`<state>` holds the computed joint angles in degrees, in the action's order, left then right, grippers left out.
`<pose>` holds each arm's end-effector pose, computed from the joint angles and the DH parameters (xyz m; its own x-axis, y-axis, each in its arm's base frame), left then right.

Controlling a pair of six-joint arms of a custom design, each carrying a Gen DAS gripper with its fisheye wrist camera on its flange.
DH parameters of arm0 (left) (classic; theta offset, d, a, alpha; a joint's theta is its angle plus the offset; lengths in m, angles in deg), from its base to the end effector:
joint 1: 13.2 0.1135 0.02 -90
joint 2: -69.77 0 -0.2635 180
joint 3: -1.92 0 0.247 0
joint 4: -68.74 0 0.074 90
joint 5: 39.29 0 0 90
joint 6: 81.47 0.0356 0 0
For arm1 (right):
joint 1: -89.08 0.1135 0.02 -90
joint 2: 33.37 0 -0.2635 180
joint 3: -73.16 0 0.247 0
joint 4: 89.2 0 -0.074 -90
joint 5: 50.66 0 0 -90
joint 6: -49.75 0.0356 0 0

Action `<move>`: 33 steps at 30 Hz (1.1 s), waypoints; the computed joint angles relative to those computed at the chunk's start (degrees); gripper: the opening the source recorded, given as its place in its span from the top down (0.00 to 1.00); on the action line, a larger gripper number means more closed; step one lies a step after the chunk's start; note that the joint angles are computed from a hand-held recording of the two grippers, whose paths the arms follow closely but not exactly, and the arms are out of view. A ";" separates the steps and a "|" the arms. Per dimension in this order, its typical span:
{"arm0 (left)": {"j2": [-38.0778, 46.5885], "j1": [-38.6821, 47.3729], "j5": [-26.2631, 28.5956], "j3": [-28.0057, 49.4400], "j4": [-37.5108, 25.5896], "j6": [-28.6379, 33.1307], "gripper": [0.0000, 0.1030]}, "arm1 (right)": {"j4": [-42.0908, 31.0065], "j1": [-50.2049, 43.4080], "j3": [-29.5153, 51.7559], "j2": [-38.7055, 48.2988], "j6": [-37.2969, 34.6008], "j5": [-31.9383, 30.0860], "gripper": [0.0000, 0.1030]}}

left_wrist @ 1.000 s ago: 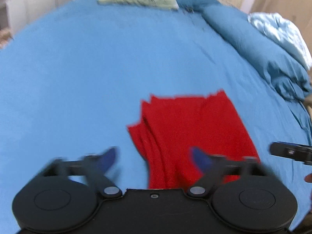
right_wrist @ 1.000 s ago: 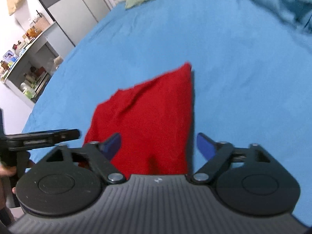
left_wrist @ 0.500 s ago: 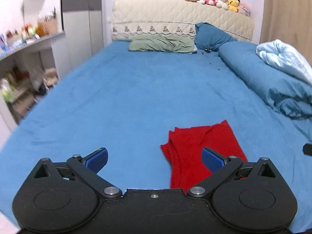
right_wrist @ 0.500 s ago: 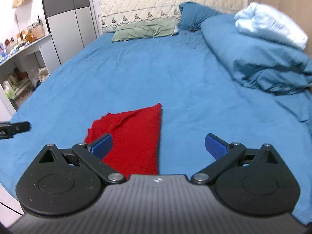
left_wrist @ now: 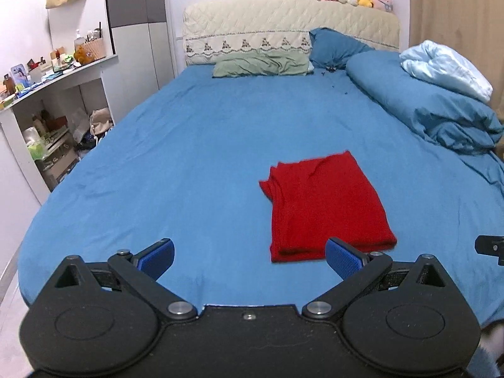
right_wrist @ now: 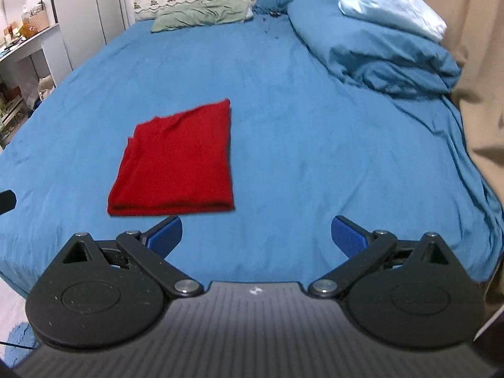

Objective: Fold small clothes

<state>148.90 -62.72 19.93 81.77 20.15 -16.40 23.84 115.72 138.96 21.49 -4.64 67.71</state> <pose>0.2005 -0.2068 0.2978 -0.6181 0.1664 -0.7683 0.1876 0.9803 0.0614 0.1593 0.0610 0.2885 -0.6941 0.2250 -0.6838 0.3038 0.9527 0.0051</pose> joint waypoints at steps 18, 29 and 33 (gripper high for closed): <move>-3.48 -5.16 -4.09 -3.34 -1.06 -2.59 0.00 | -11.50 15.92 -0.11 -2.23 15.48 9.31 0.00; -4.10 -5.74 -4.76 -3.87 -0.68 -2.42 0.00 | -12.81 17.97 0.90 -2.24 17.34 10.60 0.00; -4.57 -5.82 -4.89 -4.28 -0.31 -1.94 0.00 | -12.50 17.22 0.79 -2.96 16.22 10.27 0.00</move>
<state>144.33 -68.54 15.04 77.49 19.84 -18.33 11.34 132.94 139.74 18.53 11.58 77.98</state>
